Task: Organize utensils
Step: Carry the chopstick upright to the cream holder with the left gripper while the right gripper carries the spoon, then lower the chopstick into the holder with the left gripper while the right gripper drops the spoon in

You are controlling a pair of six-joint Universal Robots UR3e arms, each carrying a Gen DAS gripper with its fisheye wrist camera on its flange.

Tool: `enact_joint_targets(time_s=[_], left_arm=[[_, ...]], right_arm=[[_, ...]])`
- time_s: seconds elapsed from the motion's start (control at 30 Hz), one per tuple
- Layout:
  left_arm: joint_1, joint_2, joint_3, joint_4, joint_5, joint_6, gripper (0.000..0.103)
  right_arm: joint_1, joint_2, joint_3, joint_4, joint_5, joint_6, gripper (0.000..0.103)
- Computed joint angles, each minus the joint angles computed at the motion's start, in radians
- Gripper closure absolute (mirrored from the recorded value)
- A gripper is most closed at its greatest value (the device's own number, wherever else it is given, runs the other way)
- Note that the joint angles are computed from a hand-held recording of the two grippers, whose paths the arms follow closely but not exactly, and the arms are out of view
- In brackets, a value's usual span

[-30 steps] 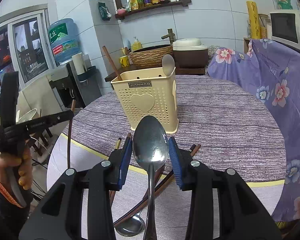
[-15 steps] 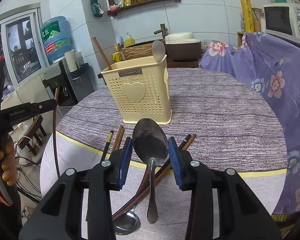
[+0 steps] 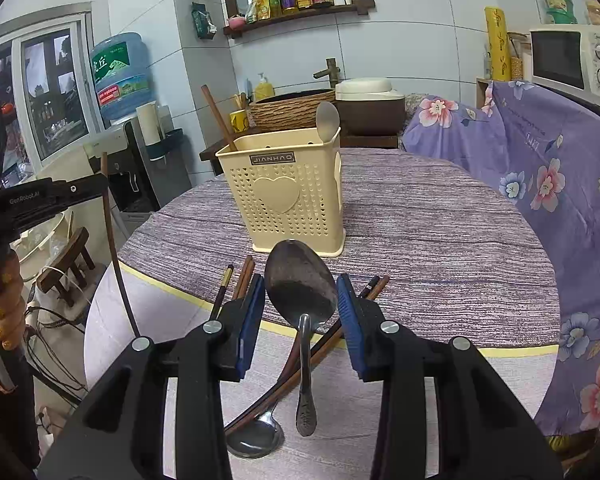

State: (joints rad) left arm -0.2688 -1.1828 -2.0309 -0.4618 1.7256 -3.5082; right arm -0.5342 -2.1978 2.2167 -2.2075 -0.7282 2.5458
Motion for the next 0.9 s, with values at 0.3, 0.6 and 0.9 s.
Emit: enact_joint_targets(time_s=[0.3,0.6,0.9], left_arm=[[0.034,0.001,0.071,-0.026,-0.039,0.032,0.095],[0.058,-0.196,0.504,-0.173,-0.077,0.077,0.095],[-0.001,-0.571,1.118,-0.315,0.083,0.084,0.095]], right_arm=[[0.012,0.078,-0.12,0.011,0.063,0.02,0.065],[0.245,0.478,-0.577,-0.312,-0.017,0.325,0.065],[0.45,0.966,-1.264,-0.326,-0.22,0.496,0.065]])
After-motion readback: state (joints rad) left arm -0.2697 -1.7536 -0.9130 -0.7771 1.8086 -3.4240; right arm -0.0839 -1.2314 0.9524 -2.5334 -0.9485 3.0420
